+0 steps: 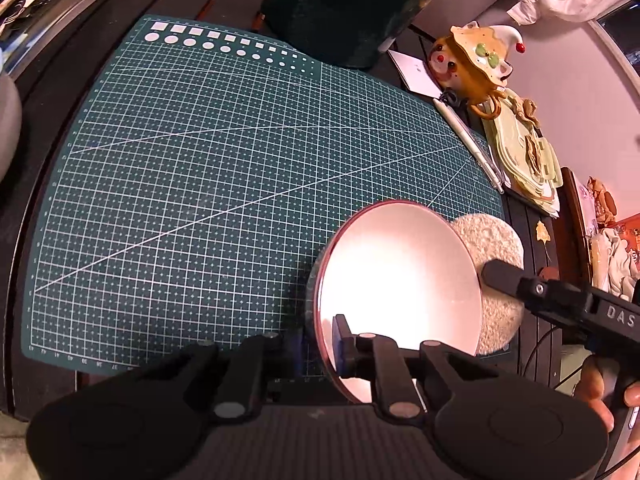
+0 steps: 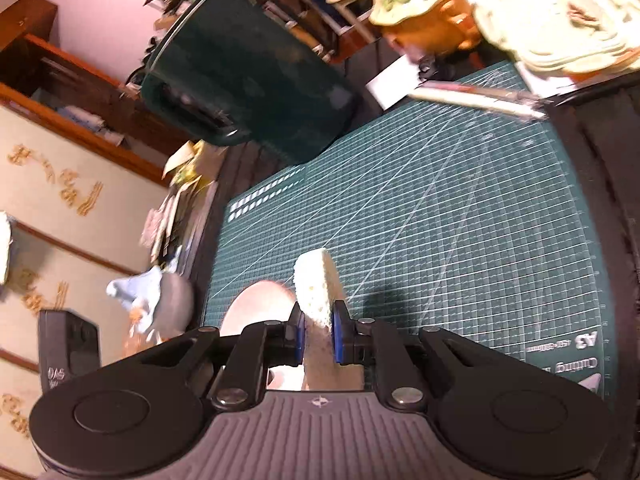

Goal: Clean bowl
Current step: 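Hold the bowl with the left tool while the right tool wipes the sponge over the outside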

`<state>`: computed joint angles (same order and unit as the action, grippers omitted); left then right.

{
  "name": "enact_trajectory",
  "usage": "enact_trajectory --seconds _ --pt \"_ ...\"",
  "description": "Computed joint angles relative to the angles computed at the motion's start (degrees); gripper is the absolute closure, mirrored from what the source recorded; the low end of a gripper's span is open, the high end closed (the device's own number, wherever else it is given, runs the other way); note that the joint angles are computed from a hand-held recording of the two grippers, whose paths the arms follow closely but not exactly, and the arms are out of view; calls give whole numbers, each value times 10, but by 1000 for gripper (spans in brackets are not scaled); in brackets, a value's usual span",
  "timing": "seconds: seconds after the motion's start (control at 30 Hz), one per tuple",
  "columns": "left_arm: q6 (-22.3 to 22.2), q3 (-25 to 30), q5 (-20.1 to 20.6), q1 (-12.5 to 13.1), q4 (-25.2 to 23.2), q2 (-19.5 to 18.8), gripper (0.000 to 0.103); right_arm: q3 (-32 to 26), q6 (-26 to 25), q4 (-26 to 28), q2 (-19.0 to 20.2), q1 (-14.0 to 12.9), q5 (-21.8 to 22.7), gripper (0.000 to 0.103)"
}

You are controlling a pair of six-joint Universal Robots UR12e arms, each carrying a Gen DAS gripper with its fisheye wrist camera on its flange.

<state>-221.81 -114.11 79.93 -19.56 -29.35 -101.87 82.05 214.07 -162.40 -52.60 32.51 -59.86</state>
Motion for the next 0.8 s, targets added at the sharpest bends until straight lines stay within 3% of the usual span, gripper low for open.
enact_trajectory --seconds 0.2,0.3,0.5,0.7,0.8 --pt "-14 6 7 1 0 -8 91 13 -9 17 -12 -5 45 90" --pt "-43 4 10 1 31 -14 90 23 -26 44 -24 -2 31 90" --pt "-58 7 39 -6 41 -14 90 25 -18 69 -28 -5 35 90" --pt "-66 8 77 -17 38 -5 90 32 -11 13 -35 -2 -17 90" --pt "-77 8 98 -26 24 2 90 32 -5 1 -34 -4 -7 90"
